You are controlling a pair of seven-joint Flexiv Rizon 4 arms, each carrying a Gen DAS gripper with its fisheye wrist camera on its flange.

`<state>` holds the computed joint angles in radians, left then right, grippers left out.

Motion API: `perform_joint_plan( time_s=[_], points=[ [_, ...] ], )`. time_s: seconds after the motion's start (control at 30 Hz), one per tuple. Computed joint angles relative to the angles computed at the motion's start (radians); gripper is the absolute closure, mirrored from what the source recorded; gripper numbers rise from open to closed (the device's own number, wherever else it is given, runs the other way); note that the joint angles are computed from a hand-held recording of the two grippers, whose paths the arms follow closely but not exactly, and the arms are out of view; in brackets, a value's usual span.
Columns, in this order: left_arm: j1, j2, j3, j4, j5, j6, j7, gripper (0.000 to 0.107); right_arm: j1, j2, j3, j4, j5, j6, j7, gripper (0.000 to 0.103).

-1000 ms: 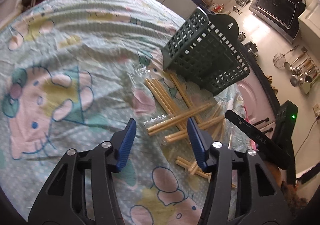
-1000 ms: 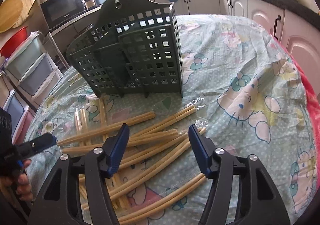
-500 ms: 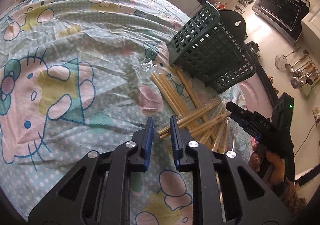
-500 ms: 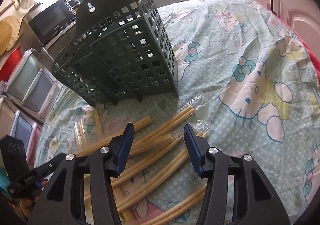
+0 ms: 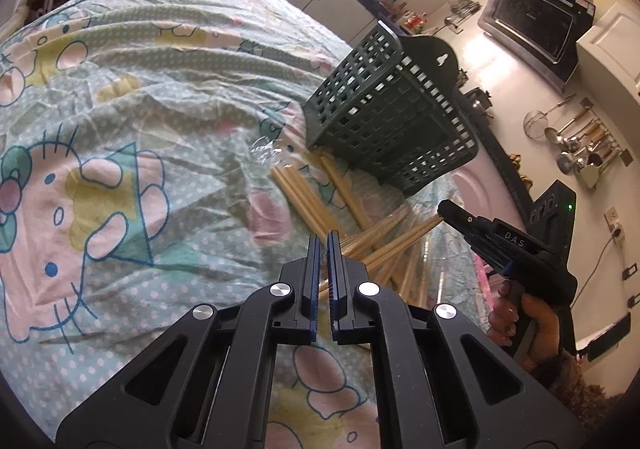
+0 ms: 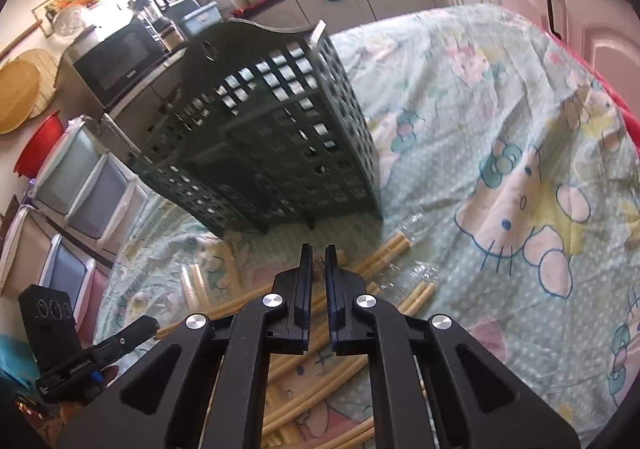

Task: Organize utensils
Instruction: 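Close the left gripper on a chopstick while the right gripper closes on another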

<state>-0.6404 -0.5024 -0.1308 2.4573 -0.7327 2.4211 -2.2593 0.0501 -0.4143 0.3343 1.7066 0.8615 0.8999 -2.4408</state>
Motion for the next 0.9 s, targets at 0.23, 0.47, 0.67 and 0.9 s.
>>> perform_joint_plan(
  time_s=[0.23,0.47,0.67,0.9],
  points=[
    [-0.007,0.032,0.003,0.004,0.004,0.038,0.021,0.106,-0.036,0.061,0.013,0.006,0.098,-0.044,-0.118,0.097],
    [-0.028,0.072,-0.002,-0.033,-0.057,0.042,0.138,0.106,-0.04,0.158,-0.022,0.02,0.219,-0.122,-0.251,0.098],
    [-0.041,0.111,-0.009,-0.092,-0.111,0.023,0.304,0.106,-0.035,0.224,-0.081,0.009,0.308,-0.231,-0.309,0.098],
    [-0.047,0.146,-0.024,-0.175,-0.159,-0.003,0.498,0.106,-0.024,0.29,-0.144,-0.002,0.381,-0.315,-0.351,0.098]
  ],
)
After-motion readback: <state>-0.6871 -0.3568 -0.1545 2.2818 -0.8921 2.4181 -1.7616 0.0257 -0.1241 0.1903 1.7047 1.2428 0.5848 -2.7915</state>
